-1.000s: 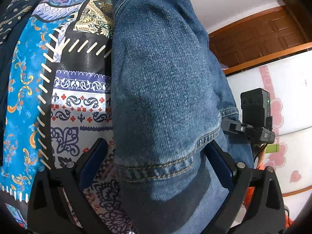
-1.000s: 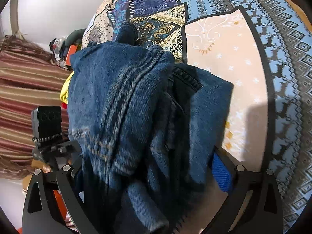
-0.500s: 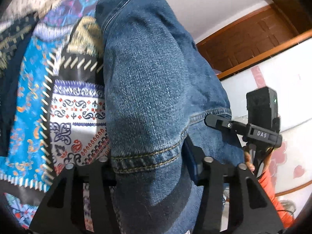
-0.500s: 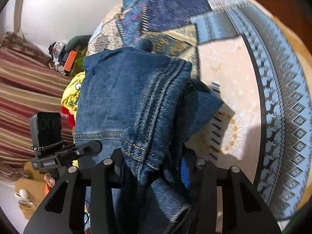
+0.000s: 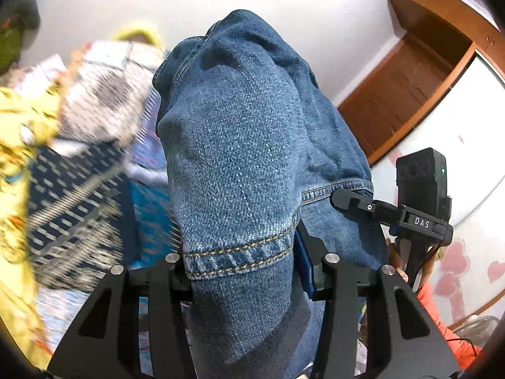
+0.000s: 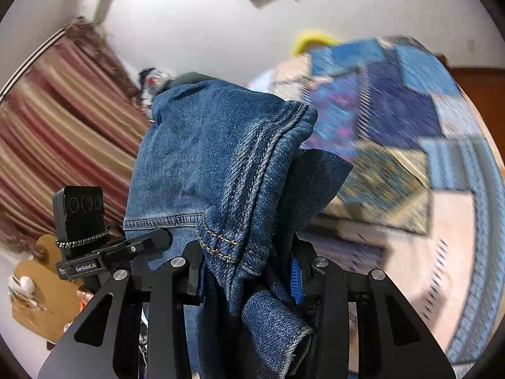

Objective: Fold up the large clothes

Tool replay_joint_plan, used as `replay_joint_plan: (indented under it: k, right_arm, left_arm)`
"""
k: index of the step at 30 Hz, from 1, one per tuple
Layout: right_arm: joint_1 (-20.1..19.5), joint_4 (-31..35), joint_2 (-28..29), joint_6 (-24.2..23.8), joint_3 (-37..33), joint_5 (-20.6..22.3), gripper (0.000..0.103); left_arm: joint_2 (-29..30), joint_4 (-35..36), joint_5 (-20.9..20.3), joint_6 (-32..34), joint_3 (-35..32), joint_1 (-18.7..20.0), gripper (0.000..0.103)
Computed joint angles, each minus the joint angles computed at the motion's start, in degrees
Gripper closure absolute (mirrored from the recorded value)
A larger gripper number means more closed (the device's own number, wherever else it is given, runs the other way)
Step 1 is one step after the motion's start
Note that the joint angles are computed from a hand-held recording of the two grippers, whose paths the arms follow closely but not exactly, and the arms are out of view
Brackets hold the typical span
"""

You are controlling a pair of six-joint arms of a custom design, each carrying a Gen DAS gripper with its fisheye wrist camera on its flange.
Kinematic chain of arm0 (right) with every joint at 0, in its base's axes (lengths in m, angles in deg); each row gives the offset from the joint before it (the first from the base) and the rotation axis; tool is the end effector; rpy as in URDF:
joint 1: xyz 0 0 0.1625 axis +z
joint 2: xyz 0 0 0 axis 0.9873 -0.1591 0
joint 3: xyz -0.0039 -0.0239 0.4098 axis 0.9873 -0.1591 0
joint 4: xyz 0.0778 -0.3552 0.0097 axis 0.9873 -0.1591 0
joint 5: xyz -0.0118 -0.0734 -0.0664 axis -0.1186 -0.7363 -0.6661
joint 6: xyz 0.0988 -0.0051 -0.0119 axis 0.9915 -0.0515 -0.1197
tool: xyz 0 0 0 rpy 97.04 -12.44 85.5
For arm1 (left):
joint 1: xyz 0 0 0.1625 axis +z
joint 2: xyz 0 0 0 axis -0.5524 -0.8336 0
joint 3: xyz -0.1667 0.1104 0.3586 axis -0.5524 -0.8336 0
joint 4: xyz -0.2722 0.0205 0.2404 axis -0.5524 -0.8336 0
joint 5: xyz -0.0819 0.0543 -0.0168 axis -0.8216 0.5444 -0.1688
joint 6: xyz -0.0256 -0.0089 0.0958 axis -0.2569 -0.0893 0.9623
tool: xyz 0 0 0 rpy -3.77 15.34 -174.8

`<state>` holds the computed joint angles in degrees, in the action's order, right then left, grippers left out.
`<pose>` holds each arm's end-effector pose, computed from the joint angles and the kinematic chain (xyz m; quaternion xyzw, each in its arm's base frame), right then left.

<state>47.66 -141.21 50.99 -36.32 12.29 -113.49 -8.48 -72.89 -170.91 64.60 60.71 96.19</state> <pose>0.4509 -0.4391 0.0949 0.0279 -0.9159 0.3936 0.0742 -0.1613 -0.5893 0.4270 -0.3439 -0.9337 0.0907 0.0414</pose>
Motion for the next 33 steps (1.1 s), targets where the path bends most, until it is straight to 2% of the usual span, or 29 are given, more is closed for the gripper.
replay_joint_plan:
  k: [7, 9, 16, 19, 23, 26, 28, 30, 32, 33]
  right_arm:
    - [-2.4, 2.7, 10.2, -5.2, -16.6, 5.6, 0.067]
    - [-3.8, 4.0, 12.9, -5.5, -20.5, 7.4, 0.067]
    - [-8.8, 11.8, 21.3, -4.0, -32.3, 11.4, 0.067]
    - [-11.6, 14.2, 23.8, -2.3, -34.6, 13.0, 0.067]
    - [-14.2, 21.5, 26.9, -0.2, -39.4, 13.2, 0.067]
    - [-15.3, 18.7, 26.8, -1.9, -37.4, 14.2, 0.065]
    - [-15.0, 19.5, 25.8, -2.9, -36.2, 13.6, 0.059]
    - [-12.8, 21.6, 24.6, -3.3, -35.1, 9.4, 0.056]
    - [-10.8, 23.4, 24.7, -5.5, -35.2, 4.2, 0.051]
    - [-10.2, 24.4, 25.0, -6.7, -35.6, 2.0, 0.042]
  left_arm:
    - [6.2, 6.3, 4.3, 4.2, -15.9, 4.2, 0.056]
    - [7.0, 6.6, 5.3, 4.9, -17.1, 5.3, 0.056]
    - [20.0, 13.9, 7.1, 4.4, -34.3, 12.6, 0.056]
    - [23.7, 14.4, 8.1, 2.9, -36.3, 15.1, 0.057]
    - [26.1, 12.5, 11.4, 1.9, -34.8, 16.8, 0.055]
    - [24.1, 7.1, 9.8, 4.3, -30.1, 17.5, 0.048]
    - [22.1, 3.8, 12.2, 4.9, -26.0, 16.8, 0.045]
    - [18.6, -3.4, 17.6, 6.6, -18.5, 15.3, 0.034]
    - [15.7, -9.2, 22.4, 6.9, -12.6, 14.1, 0.012]
    - [14.9, -10.8, 23.7, 7.1, -11.1, 13.8, 0.009]
